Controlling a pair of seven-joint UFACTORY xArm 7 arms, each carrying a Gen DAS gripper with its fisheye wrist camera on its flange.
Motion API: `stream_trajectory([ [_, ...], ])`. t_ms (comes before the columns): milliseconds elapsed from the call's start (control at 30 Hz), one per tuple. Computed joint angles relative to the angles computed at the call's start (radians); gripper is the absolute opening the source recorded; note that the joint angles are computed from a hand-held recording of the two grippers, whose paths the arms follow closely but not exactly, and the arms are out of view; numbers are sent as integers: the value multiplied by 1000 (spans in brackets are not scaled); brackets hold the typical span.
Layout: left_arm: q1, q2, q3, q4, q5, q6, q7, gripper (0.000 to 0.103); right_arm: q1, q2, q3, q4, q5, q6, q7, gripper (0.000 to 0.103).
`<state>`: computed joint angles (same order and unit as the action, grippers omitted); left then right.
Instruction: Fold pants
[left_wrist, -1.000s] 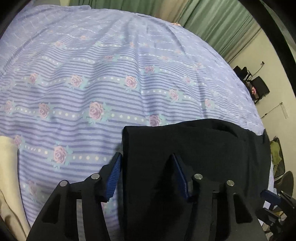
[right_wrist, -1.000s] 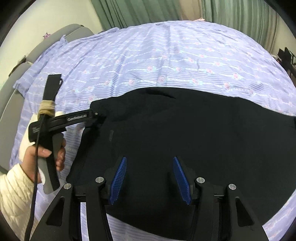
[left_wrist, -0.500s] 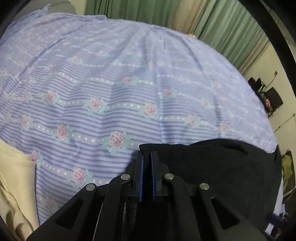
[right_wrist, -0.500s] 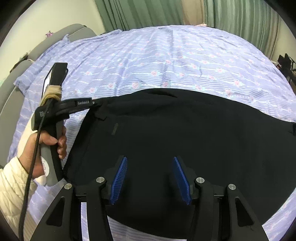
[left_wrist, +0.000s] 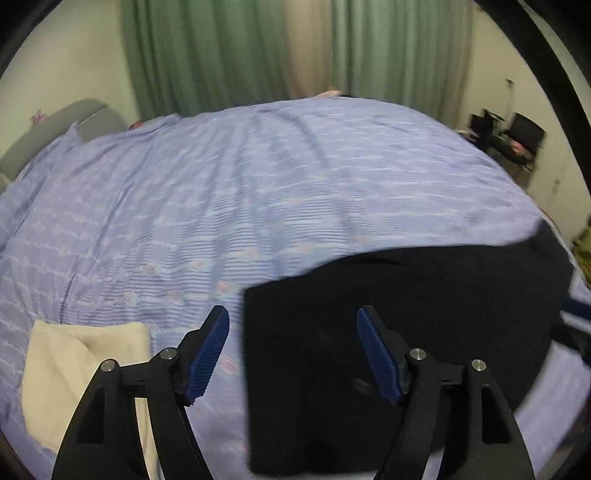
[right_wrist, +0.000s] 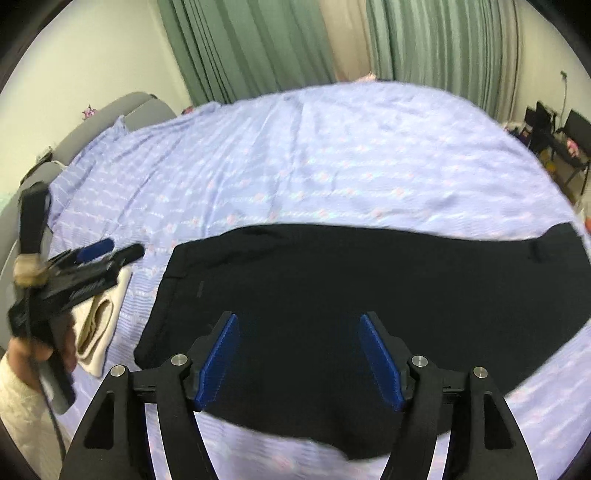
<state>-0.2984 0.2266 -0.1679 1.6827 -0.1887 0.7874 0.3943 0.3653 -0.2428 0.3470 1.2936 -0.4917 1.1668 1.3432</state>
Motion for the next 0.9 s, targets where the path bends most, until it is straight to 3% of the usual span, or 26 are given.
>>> stream_trajectory([
  [133,-29,-133,-32,-70,-55,54,11,81,-1,-142,17,-18,24,109,-35,69],
  [267,-92,-233,-56,-104,-51,79,-69,84,-32,-285,48,-21,55,234,-93,69],
  [500,-215,-301,-138,-69,65,111,-388,92,-59,-568,23,-59,93,357,-243,69],
  [700,-347,-234,-237,87,368,220,-813,96,-43,-805,-75,-125,118,400,-415,69],
  [900,-570,-102,-272,293,692,372,-1128,103,-33,-982,-192,-164,138,472,-603,69],
])
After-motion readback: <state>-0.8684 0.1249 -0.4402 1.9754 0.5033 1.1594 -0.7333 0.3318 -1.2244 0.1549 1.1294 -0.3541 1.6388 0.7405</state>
